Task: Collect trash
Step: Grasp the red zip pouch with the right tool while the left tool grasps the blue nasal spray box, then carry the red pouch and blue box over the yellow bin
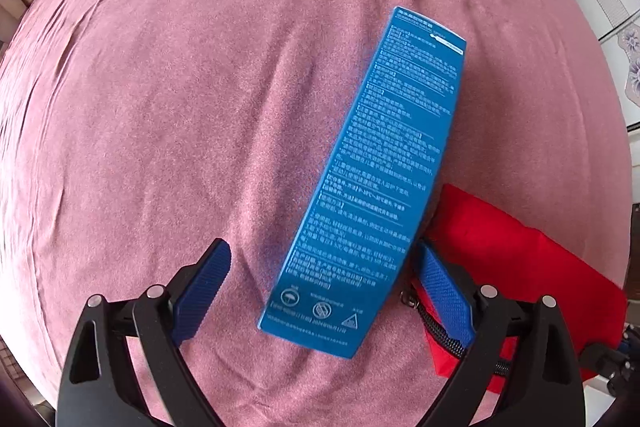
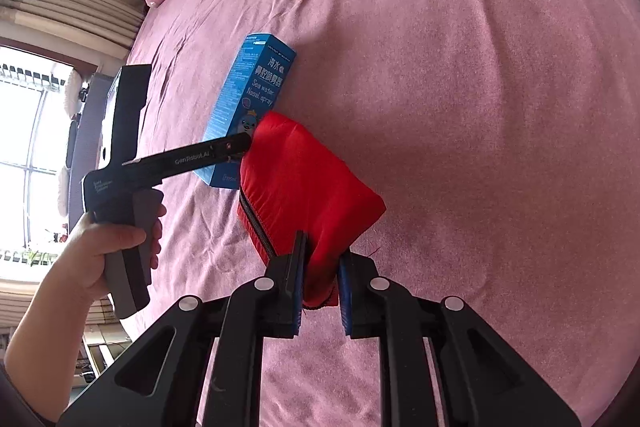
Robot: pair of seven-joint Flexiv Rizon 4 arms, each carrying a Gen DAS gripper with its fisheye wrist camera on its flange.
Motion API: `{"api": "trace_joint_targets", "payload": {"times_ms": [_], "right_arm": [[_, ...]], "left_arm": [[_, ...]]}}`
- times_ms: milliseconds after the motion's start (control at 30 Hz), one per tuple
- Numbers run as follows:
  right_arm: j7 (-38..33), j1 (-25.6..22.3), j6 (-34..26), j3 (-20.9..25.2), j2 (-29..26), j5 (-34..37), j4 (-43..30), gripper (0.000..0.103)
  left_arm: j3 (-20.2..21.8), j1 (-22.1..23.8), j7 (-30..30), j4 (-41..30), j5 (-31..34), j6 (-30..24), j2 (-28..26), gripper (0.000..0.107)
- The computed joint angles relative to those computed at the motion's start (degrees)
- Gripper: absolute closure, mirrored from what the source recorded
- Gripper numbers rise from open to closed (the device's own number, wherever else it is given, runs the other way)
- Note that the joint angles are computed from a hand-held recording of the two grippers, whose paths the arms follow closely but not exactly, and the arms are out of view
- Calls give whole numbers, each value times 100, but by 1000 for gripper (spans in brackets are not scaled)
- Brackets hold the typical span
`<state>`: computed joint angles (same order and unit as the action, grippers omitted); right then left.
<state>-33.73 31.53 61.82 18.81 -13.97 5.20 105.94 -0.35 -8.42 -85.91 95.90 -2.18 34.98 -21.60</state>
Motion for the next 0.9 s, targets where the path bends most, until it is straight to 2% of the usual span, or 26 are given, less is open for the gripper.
{"api": "trace_joint_targets", "payload": {"times_ms": [33, 67, 133, 200, 333, 467, 600, 767, 900], "right_arm": [[-12, 1, -47, 3, 6, -9, -9, 89], [-32, -7, -72, 17, 47, 4, 23, 89], [-55, -17, -77, 33, 103, 43, 86, 89], [-35, -12, -92, 30, 149, 53, 130, 89], [45, -4, -259, 2, 419, -88, 389, 89], [131, -13, -410, 39, 738, -81, 721, 89], [326, 14, -531, 127, 1221, -2, 1170, 89], [649, 129, -901, 294, 2025, 63, 1720, 89], [955, 295, -1295, 451, 2675, 149, 2053, 89]], "left_arm": [[21, -8, -62, -100, 55, -45, -79, 29], [16, 1, -79, -186, 44, -173, -148, 45], [40, -40, -157, -264, 135, -305, -211, 52], [50, -120, -189, -194, 284, -190, -155, 54], [-55, -118, -150, 466, -48, 281, 276, 59], [-128, -146, -107, 1246, -401, 551, 814, 60], [-189, -238, -88, 2228, -934, 731, 1580, 60], [-234, -526, -128, 3199, -1234, 552, 2659, 60], [-310, -817, -373, 3696, -1408, 258, 3404, 60]]}}
